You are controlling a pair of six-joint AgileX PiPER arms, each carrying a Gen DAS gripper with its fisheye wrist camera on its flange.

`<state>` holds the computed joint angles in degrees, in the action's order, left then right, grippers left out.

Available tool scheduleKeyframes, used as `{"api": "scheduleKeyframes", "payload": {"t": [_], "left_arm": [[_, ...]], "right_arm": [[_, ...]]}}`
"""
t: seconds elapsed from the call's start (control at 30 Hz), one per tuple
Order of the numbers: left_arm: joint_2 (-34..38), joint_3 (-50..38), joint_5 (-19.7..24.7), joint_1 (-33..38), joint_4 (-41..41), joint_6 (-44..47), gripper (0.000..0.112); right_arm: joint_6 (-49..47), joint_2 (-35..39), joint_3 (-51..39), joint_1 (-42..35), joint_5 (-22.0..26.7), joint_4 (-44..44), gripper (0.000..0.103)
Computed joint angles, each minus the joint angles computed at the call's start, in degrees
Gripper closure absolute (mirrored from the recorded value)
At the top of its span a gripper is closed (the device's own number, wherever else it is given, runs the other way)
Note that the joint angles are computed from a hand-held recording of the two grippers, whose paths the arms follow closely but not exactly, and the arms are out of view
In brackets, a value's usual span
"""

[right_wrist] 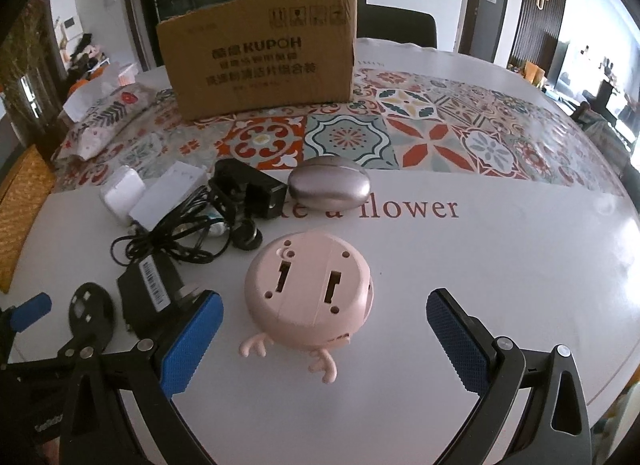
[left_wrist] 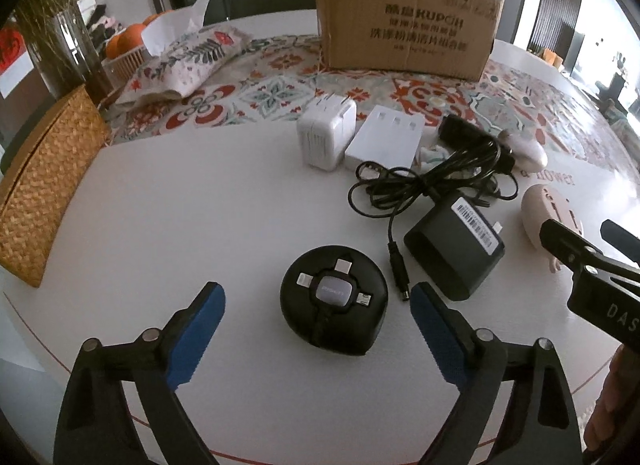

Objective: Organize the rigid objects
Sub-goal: 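Grasp the black round charger with the left tool while the right tool grasps the pink toy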

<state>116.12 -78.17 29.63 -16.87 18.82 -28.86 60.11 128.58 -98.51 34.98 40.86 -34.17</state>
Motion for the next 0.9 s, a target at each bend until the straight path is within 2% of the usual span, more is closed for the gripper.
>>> {"api": "scheduleKeyframes", "payload": {"t": [0.1, 0.27, 0.43, 0.7, 0.9], "left_arm": [[0.92, -1.05, 0.62, 0.36, -1.97, 1.87, 0.028], [1.84, -2.01, 1.12, 0.71, -3.61, 3.5, 0.033], [2.41, -2.53, 1.18, 1.09, -5.62, 5.36, 0.043], [2.48, -2.38, -0.18, 1.77, -9.17, 9.09, 0.057], [1.96, -1.43, -1.1, 1.87, -10.14, 10.11, 0.057]], "right_arm": [[-0.88, 1.42, -1.67, -0.4, 0.73, 0.8, 0.0], [-2.22, 2.55, -2.45, -1.09, 0.08, 2.47, 0.001], [-2.81, 3.51, -3.45, -1.21, -0.06, 2.6, 0.004], [-5.23, 4.32, -4.04, -1.63, -1.82, 4.43, 0.028], [-4.64, 3.55, -2.61, -1.44, -2.86, 4.17, 0.028]]}}
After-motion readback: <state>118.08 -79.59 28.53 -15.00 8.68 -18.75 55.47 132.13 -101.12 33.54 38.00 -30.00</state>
